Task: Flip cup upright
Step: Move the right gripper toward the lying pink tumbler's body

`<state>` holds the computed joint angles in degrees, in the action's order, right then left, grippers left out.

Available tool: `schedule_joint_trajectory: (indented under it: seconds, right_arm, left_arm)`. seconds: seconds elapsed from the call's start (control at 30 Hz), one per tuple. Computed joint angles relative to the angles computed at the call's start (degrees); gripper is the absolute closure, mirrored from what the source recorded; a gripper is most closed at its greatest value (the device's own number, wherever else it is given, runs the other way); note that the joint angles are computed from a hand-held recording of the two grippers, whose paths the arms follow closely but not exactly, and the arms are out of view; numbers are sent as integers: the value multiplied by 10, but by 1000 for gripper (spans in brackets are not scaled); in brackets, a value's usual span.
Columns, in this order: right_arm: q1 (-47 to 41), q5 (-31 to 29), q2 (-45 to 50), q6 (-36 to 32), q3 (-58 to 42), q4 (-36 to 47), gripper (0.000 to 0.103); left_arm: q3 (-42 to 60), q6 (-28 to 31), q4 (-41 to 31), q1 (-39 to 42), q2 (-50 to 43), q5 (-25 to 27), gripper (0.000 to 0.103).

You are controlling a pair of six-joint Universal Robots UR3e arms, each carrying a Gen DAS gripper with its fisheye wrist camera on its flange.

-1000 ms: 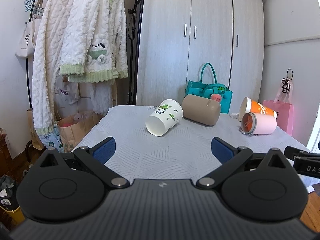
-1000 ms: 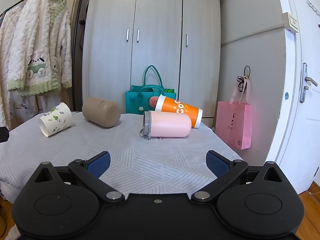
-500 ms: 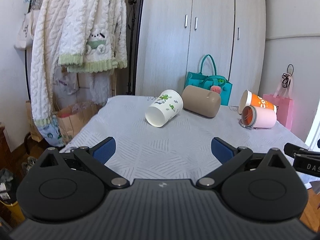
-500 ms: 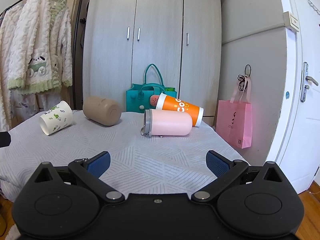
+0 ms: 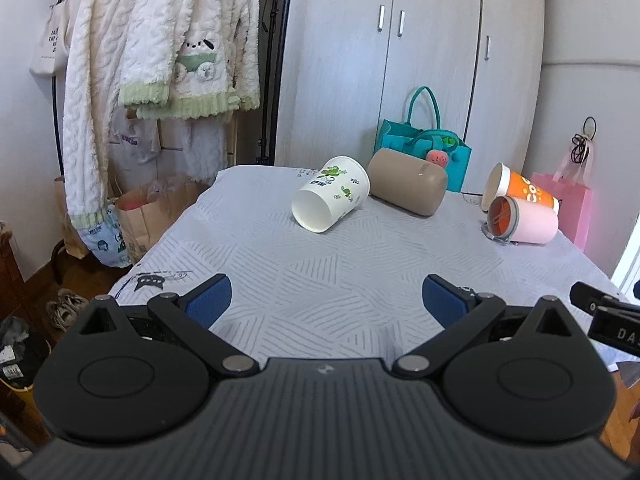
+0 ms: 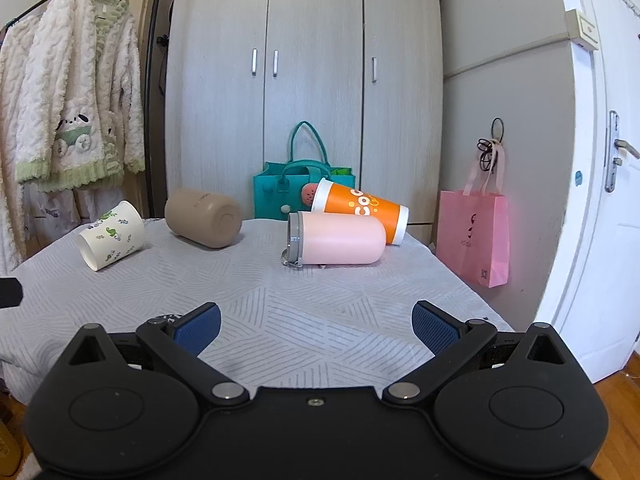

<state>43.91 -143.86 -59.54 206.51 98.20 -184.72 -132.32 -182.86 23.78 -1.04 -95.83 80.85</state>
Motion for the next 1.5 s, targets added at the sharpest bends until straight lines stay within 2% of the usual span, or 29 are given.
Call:
schedule_joint_trajectory:
  seconds: [0.1,0.17,0.23,0.37,0.5,0.57,0.67,0.83,1.07,1.37,1.5]
  right_arm:
    - [-17,55,-34,-106,49,-77,0]
    - [-46,135,-88,-198,104,-111,0]
    - [-75,201,-141,-270,138,-102,0]
    - [-157,353,-260,-396,160,11,0]
    - [-243,474,-312,-490,116,148,1]
    - [-278,507,-311,-546,94,183,2]
    - [-325,541,-291,-621,44,236,6]
    - [-388,605,-228,-706,-68,334,10]
    - [-411,642,-153,-821,-207,477,13]
    - [-414,623,-45,-872,-371,581,27]
    - [-417,620,-6,-896,-437,630,29]
  left_arm:
    - [32,3,-51,-5,13,-8,0]
    - [63,4,-96,-11,21,-19,0]
    - [107,0,-153,-21,23,-29,0]
    - [213,-13,-273,-40,1,-62,0]
    - [321,-40,-367,-55,-51,-108,0]
    - [381,-52,-399,-69,-89,-120,0]
    - [463,-67,-443,-93,-141,-122,0]
    - [631,-94,-546,-120,-244,-142,0]
    - [898,-112,-707,-149,-401,-157,3]
    - [1104,-101,-803,-161,-523,-158,5]
    - [1151,-98,-833,-155,-551,-167,5]
